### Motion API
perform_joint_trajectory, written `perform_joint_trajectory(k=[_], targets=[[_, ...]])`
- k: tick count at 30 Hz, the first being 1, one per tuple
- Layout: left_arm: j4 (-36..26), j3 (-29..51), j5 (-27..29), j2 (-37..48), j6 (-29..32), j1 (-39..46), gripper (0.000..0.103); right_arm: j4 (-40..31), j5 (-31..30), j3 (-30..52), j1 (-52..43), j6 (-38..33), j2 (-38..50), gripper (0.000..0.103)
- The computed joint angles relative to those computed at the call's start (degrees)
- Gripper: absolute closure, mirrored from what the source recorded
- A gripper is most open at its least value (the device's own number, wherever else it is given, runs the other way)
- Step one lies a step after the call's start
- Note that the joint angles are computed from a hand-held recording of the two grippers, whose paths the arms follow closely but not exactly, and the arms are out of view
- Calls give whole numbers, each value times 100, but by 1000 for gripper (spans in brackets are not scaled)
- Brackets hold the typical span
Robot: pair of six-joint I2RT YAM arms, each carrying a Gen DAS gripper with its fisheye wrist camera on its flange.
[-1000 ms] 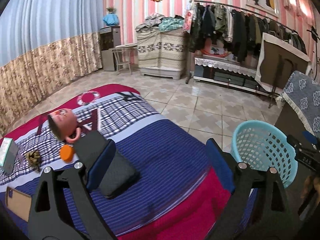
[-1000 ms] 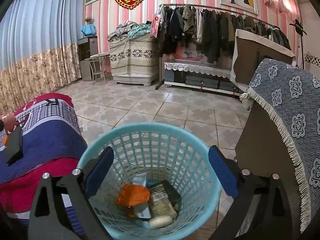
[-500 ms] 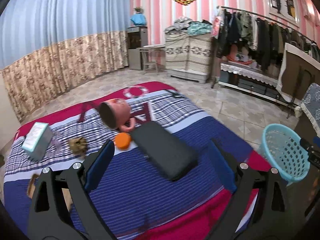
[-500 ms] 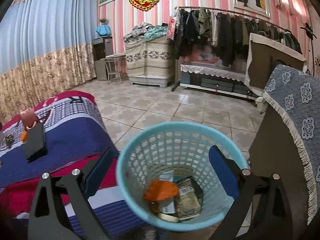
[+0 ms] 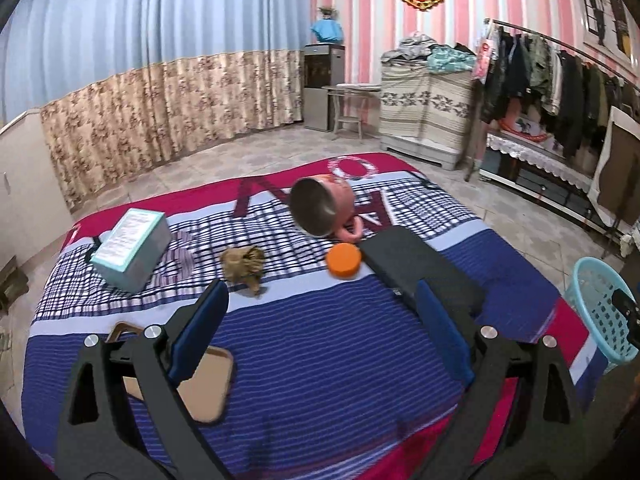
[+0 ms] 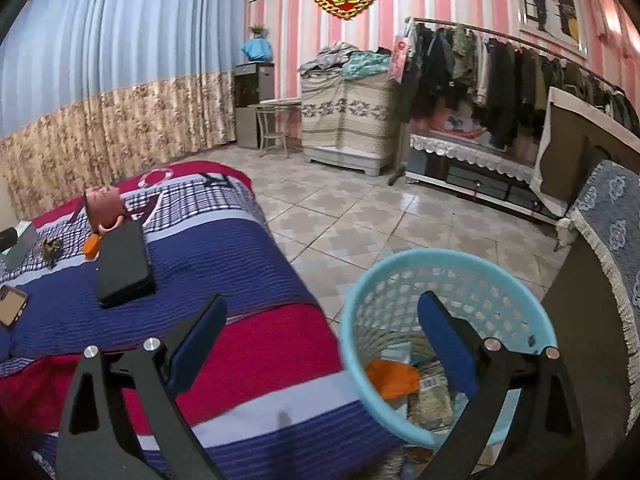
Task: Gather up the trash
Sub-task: 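Move both tools back over the bed toward the remaining items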
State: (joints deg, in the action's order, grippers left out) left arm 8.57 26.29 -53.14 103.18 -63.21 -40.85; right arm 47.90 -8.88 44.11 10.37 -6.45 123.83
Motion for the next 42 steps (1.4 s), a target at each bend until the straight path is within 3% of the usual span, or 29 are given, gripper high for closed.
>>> perform_joint_trajectory(k=[13, 27, 33, 42], targets=[[1212, -941, 286, 58, 161, 677, 6, -101, 379, 257, 789, -11, 195, 5], [2268, -1159, 556, 666, 607, 1140, 6, -262, 584, 579, 1335, -160, 470, 5], [2405, -1066, 712, 682, 975, 1432, 6, -537, 512, 975, 1388, -127, 581, 5], [2506, -257, 1269, 1099, 2190, 2360, 8, -871, 425, 1510, 1618, -7, 850, 5]])
